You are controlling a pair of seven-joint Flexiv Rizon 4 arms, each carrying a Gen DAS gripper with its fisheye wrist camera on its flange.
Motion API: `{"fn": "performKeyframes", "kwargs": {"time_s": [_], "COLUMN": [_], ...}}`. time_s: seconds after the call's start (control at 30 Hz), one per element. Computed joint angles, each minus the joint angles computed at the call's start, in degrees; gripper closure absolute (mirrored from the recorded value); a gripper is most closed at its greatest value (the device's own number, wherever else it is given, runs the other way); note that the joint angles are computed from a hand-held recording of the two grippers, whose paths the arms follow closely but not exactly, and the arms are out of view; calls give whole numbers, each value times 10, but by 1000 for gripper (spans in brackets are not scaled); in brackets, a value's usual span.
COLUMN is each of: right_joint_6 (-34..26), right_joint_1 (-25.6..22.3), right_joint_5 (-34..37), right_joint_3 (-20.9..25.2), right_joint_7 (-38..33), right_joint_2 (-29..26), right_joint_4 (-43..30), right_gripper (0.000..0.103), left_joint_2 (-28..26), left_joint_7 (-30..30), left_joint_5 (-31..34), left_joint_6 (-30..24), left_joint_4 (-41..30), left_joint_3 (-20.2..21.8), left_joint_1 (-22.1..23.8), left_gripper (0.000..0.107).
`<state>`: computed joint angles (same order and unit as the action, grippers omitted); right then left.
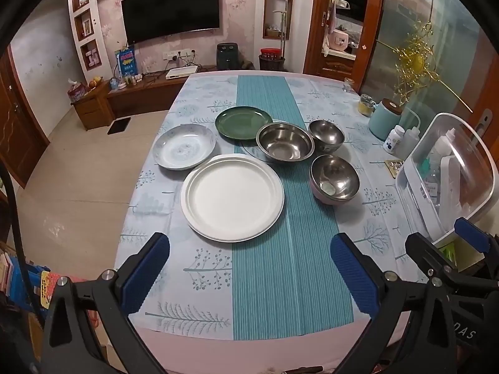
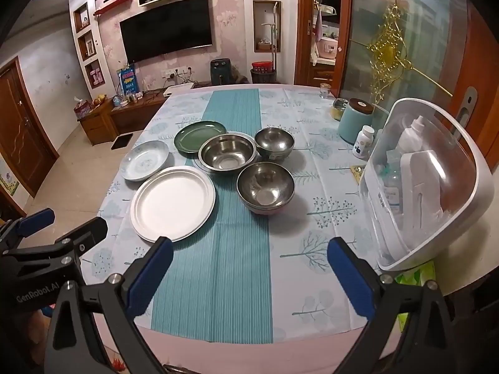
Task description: Organize plates and bowls
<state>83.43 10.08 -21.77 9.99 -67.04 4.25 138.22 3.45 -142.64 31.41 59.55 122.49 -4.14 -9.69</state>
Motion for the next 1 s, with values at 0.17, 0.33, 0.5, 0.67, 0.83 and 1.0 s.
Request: {"fn": "performKeyframes", "kwargs": {"time_s": [0.17, 0.33, 0.5, 0.67, 0.83, 1.0], "right_joint_6": [6, 3, 3, 6, -4, -9], "right_joint_1": [13, 13, 19, 18, 25, 30], "right_joint_5": [53, 68, 88, 89, 114, 137], "right_joint_3": [-5, -2, -1, 1, -3, -6], "right_joint_7": [-41, -52, -67, -71, -87, -110], "right_joint_2": [13, 13, 15, 17, 18, 15], "right_joint_4": [9, 7, 6, 9, 4, -2], "right_gripper": [6, 7, 7, 8, 8, 8], "left_joint_2": [2, 3, 10, 15, 13, 10], "left_joint_7": [0, 0, -2, -1, 1, -8], "left_joint_5": [-1, -1, -1, -7, -10, -7], "left_joint_6": [-2, -1, -4, -5, -9, -12], "left_joint_4": [1, 2, 6, 14, 13, 11], "left_joint_3": [-1, -2, -4, -6, -9, -11], "left_joint_1": [0, 0, 0, 0, 1, 1], "left_gripper": [5, 5, 5, 5, 5, 5]}}
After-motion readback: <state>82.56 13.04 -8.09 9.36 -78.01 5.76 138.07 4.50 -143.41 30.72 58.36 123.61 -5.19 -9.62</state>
